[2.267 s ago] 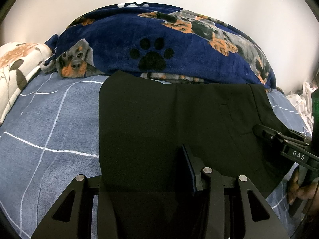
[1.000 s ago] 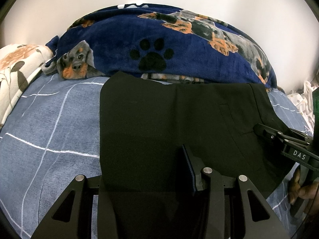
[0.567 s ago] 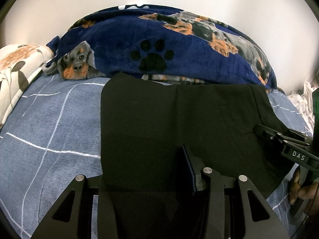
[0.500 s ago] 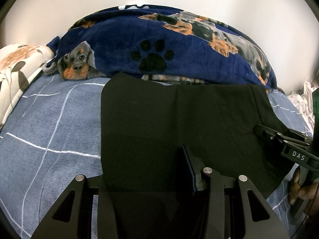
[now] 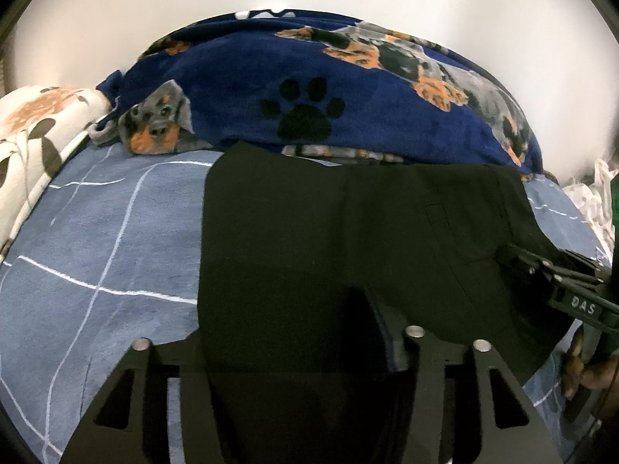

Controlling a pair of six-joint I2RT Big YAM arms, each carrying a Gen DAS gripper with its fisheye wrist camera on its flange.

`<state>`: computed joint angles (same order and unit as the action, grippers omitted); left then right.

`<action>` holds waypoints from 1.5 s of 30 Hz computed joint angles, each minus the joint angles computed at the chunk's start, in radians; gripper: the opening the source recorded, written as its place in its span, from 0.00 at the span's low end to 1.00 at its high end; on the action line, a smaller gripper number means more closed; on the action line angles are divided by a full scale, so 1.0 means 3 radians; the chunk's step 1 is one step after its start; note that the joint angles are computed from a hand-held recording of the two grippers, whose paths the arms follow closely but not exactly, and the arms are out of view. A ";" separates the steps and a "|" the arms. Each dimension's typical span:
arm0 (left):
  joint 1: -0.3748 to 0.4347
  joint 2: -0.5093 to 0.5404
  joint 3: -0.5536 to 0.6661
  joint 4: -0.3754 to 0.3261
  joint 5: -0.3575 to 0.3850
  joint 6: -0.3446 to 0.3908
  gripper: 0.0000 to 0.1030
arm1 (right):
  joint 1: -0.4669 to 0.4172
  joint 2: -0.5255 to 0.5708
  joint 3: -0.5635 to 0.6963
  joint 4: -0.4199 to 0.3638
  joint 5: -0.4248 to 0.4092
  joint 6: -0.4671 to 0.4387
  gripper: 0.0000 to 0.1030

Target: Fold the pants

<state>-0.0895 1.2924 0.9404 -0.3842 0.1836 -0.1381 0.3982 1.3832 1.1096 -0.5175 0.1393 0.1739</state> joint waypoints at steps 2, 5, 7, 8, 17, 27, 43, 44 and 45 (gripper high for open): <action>0.0041 0.0006 0.0012 -0.0016 0.0016 -0.0013 0.59 | 0.0011 0.0028 0.0034 -0.0055 -0.0022 -0.0014 0.71; 0.0068 -0.0043 -0.0011 -0.0027 0.0022 -0.0024 0.60 | -0.0018 -0.0023 0.0014 -0.0076 -0.0093 -0.0054 0.72; 0.0108 -0.0143 -0.0078 0.0012 -0.0003 -0.0033 0.64 | -0.0056 -0.0076 -0.0002 -0.0089 -0.0158 -0.0003 0.72; 0.0133 -0.0203 -0.0118 0.0035 -0.0020 -0.0035 0.71 | -0.0088 -0.0133 -0.0035 -0.0072 -0.0192 0.0030 0.72; 0.0483 -0.0361 -0.0075 -0.0204 0.0213 -0.0008 0.80 | -0.0276 -0.0661 -0.0217 -0.0120 -0.0494 0.0134 0.72; 0.0341 -0.0589 -0.0155 -0.0258 -0.0179 0.0204 0.80 | 0.0012 -0.0788 -0.0281 -0.0293 -0.0326 0.0164 0.72; -0.0115 -0.2081 -0.0542 0.0053 -0.1048 -0.0136 1.00 | 0.0599 -0.1255 -0.0228 -0.0549 0.0104 0.0103 0.72; -0.0156 -0.2109 -0.0462 -0.0059 -0.1184 -0.0143 1.00 | 0.0619 -0.1287 -0.0224 -0.0561 0.0109 0.0110 0.72; -0.0228 -0.2096 -0.0328 -0.0267 -0.1365 -0.0150 1.00 | 0.0640 -0.1331 -0.0224 -0.0574 0.0117 0.0113 0.72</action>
<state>-0.1578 0.6637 0.8421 -0.4643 -0.2257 -0.1830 0.5902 0.9839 1.0424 -0.6897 0.1743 0.2078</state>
